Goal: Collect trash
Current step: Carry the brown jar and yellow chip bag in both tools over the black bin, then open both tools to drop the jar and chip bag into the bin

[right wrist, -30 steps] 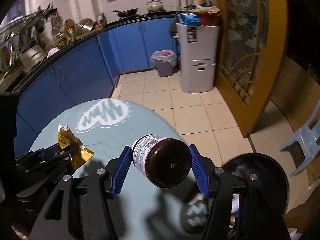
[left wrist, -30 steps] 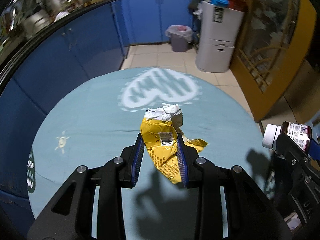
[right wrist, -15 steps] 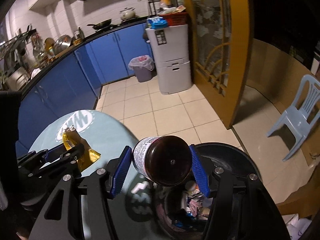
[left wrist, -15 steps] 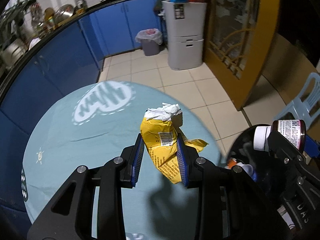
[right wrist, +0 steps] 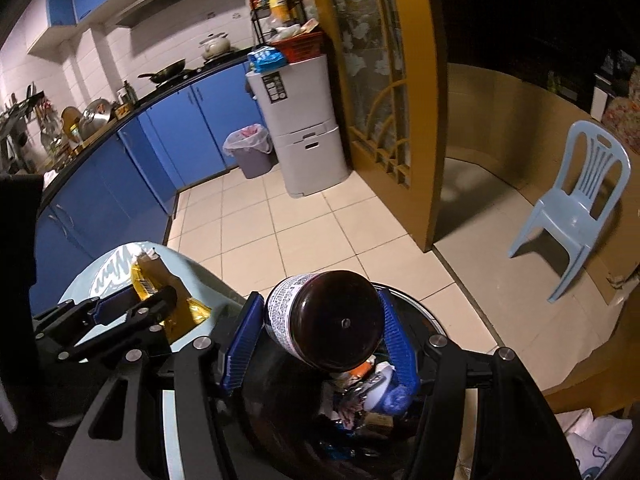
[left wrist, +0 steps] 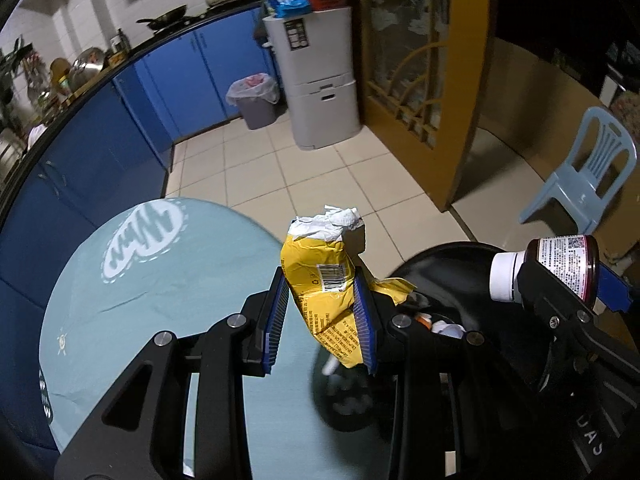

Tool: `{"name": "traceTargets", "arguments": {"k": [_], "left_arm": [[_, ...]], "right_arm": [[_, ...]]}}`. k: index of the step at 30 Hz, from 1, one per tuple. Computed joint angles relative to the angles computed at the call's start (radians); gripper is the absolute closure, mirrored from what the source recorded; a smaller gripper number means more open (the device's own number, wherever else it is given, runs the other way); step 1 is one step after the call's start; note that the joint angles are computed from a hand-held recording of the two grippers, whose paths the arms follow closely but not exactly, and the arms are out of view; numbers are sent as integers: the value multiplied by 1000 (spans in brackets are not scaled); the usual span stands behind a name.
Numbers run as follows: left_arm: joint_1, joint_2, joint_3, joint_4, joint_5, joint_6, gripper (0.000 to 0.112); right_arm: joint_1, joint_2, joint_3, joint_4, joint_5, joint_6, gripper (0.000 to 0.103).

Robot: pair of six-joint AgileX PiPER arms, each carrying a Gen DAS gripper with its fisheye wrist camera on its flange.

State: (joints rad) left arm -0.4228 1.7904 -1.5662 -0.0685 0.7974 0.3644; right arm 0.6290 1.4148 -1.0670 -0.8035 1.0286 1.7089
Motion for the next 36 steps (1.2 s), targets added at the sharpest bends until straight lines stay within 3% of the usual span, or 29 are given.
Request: {"name": "traceTargets", "arguments": {"k": [19, 36], "left_arm": [[-129, -49, 69, 71, -28, -76, 79], [-131, -46, 67, 68, -28, -70, 77]], "right_arm": [[0, -148, 156, -15, 17, 86, 47], [-25, -155, 176, -6, -19, 94, 47]]}}
